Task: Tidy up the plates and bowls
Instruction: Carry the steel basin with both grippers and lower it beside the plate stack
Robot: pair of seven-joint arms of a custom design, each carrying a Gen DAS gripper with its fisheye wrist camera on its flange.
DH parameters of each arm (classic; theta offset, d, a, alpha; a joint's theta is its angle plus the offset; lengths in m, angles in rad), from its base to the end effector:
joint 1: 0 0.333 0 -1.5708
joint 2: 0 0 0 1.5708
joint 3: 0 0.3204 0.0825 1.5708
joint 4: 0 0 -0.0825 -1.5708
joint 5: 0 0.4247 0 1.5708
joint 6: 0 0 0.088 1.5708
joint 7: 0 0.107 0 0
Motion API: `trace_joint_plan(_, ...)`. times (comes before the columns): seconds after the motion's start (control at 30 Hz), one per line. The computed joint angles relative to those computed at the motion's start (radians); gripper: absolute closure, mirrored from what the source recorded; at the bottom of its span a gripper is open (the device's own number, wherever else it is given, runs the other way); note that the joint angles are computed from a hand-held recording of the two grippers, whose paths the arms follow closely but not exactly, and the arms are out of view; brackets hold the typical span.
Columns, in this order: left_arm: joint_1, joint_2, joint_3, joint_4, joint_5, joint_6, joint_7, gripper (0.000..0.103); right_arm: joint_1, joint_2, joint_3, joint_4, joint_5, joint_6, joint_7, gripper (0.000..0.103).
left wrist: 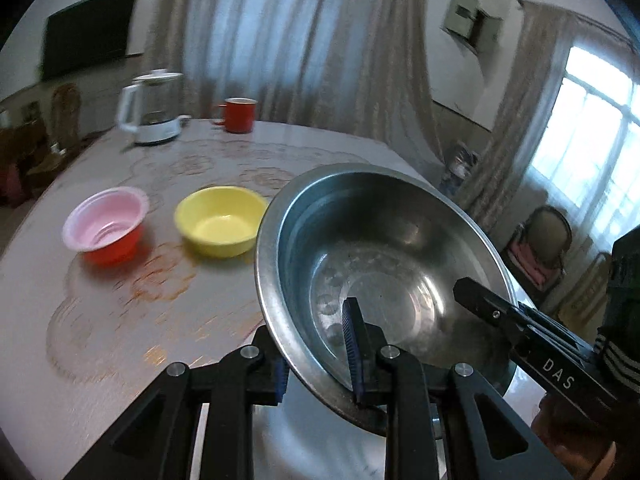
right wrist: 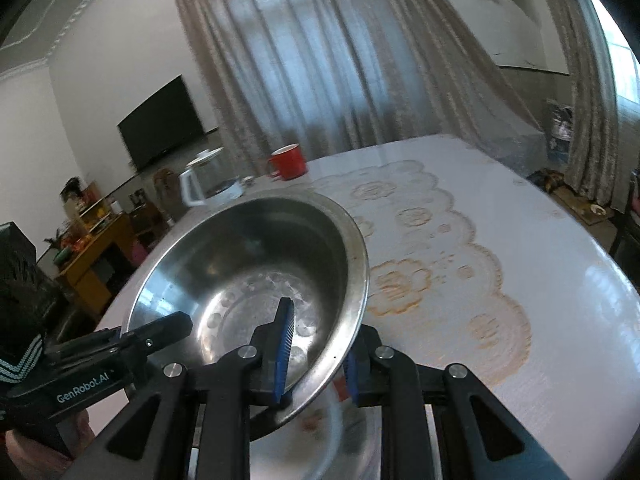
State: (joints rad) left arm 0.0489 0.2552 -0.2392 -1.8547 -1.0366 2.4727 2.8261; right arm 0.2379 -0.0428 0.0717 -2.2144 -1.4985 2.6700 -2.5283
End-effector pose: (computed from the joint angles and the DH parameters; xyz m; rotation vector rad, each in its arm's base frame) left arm 0.6764 -0.1180 0.4095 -1.1755 2.4975 -1.2920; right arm 0.5419 0.2047 0.4097 -1.0274 2.0046 -0.8331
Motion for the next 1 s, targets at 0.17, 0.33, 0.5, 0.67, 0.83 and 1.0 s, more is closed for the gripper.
trace_joint_plan(0.17, 0.038, -0.028, 0.026, -0.045, -0.053, 0.003, 0.027, 0.079, 0.035, 0.06, 0.015, 0.068, 0.016, 0.012, -0.05, 0.082)
trace_joint_plan(0.33, 0.073, -0.036, 0.057, -0.063, -0.089, -0.009, 0.031, 0.079, 0.079, 0.123, 0.011, 0.137, 0.04, 0.027, -0.092, 0.082)
trace_joint_plan(0.5, 0.095, -0.034, 0.075, -0.067, -0.104, 0.005, 0.031, 0.079, 0.12, 0.191, -0.008, 0.212, 0.079, 0.06, -0.154, 0.082)
trace_joint_plan(0.67, 0.122, -0.018, 0.086, -0.056, -0.104, 0.017, 0.016, 0.079, 0.159, 0.257, -0.031, 0.285, 0.138, 0.089, -0.232, 0.082)
trace_joint_plan(0.83, 0.142, 0.012, 0.088, -0.043, -0.079, 0.054, -0.012, 0.079, 0.185, 0.344, -0.055, 0.365, 0.27, 0.139, -0.366, 0.08)
trace_joint_plan(1.0, 0.168, 0.053, 0.082, -0.015, -0.038, 0.06, -0.061, 0.079, 0.213, 0.412, -0.076, 0.422, 0.397, 0.167, -0.487, 0.079)
